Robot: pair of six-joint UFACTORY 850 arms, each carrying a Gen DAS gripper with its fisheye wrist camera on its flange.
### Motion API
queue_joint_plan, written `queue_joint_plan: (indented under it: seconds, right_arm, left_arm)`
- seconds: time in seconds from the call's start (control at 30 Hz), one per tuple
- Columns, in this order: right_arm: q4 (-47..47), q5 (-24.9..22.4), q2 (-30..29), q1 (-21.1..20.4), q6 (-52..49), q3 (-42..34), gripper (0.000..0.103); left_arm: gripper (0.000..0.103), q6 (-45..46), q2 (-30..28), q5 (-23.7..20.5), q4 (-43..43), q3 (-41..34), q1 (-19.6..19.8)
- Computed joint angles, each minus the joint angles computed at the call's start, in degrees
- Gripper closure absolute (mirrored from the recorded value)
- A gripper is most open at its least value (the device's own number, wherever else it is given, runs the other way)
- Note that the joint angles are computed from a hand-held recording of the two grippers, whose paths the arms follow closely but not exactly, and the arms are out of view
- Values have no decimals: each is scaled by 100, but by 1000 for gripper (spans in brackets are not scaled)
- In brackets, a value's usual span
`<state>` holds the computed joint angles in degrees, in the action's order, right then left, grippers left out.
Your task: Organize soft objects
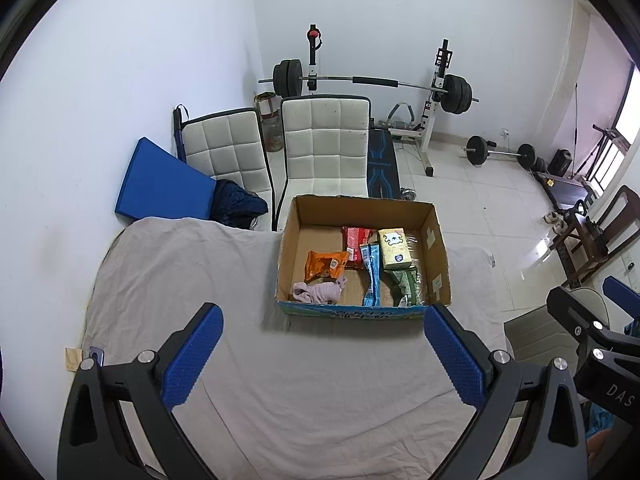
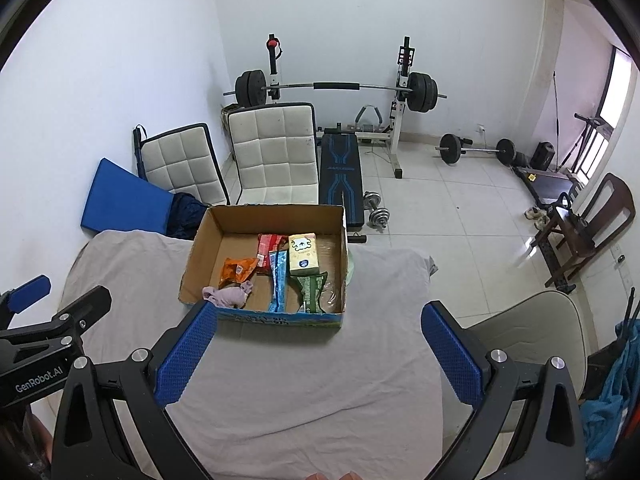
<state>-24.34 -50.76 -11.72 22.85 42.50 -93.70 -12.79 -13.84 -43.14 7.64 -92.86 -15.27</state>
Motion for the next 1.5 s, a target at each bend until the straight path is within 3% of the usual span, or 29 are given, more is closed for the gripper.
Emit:
queue_joint_plan:
  seconds: [1.5]
  right_arm:
    - [-334, 18, 99, 14, 326, 71, 0]
  left_arm:
    - [0, 1, -56, -28, -32, -207, 40]
